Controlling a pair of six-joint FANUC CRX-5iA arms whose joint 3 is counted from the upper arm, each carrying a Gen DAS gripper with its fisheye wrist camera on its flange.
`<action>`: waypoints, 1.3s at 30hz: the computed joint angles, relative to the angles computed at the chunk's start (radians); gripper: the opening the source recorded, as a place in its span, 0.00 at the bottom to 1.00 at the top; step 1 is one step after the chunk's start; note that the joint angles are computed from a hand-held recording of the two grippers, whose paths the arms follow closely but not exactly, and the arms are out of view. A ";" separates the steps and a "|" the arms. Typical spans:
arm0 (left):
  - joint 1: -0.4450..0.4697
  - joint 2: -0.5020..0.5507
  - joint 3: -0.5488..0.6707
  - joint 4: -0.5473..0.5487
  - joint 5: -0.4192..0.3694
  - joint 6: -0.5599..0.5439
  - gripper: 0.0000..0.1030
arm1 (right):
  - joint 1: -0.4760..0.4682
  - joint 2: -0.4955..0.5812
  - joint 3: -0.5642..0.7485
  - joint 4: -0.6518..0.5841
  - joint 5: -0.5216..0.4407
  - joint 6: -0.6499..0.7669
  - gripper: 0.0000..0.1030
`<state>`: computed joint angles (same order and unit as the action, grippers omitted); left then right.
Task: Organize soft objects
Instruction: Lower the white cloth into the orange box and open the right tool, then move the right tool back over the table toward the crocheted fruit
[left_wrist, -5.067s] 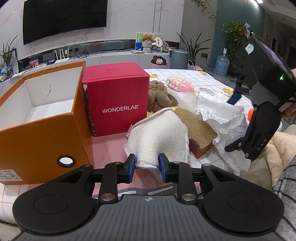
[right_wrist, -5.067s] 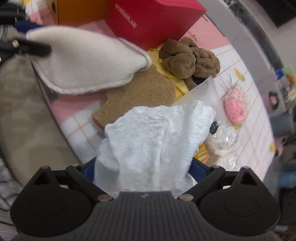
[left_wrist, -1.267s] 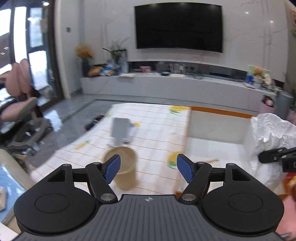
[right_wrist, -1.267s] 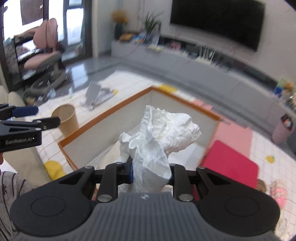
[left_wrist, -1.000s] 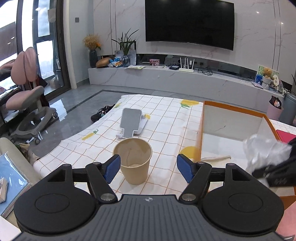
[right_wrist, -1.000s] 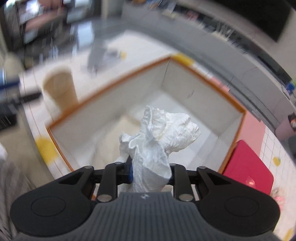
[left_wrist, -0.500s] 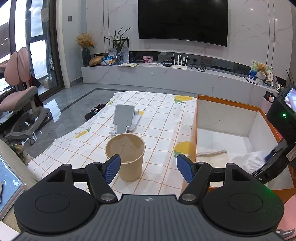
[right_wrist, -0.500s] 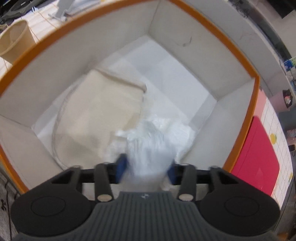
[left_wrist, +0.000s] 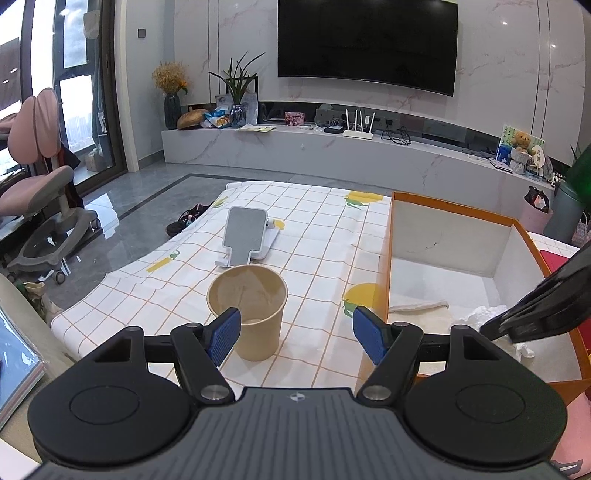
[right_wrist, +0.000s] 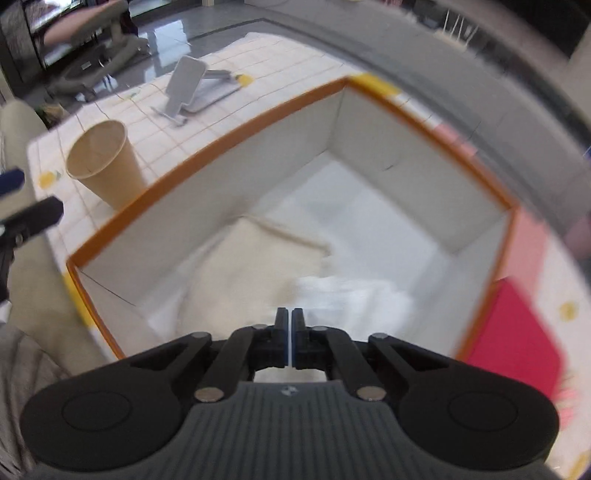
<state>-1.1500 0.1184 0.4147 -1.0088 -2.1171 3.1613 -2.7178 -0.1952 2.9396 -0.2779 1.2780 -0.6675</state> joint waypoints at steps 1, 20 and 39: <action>-0.001 0.001 0.001 0.000 -0.002 0.000 0.79 | 0.015 -0.010 -0.006 0.033 -0.009 -0.015 0.00; 0.017 0.004 -0.008 0.021 0.027 -0.027 0.79 | 0.075 -0.187 -0.240 0.306 0.249 -0.151 0.00; 0.004 -0.003 -0.005 0.014 0.036 -0.007 0.79 | 0.034 -0.028 -0.101 0.224 0.169 -0.114 0.41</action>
<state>-1.1460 0.1155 0.4094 -0.9946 -2.0812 3.1538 -2.6836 -0.2234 2.8390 -0.0535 1.4474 -0.7813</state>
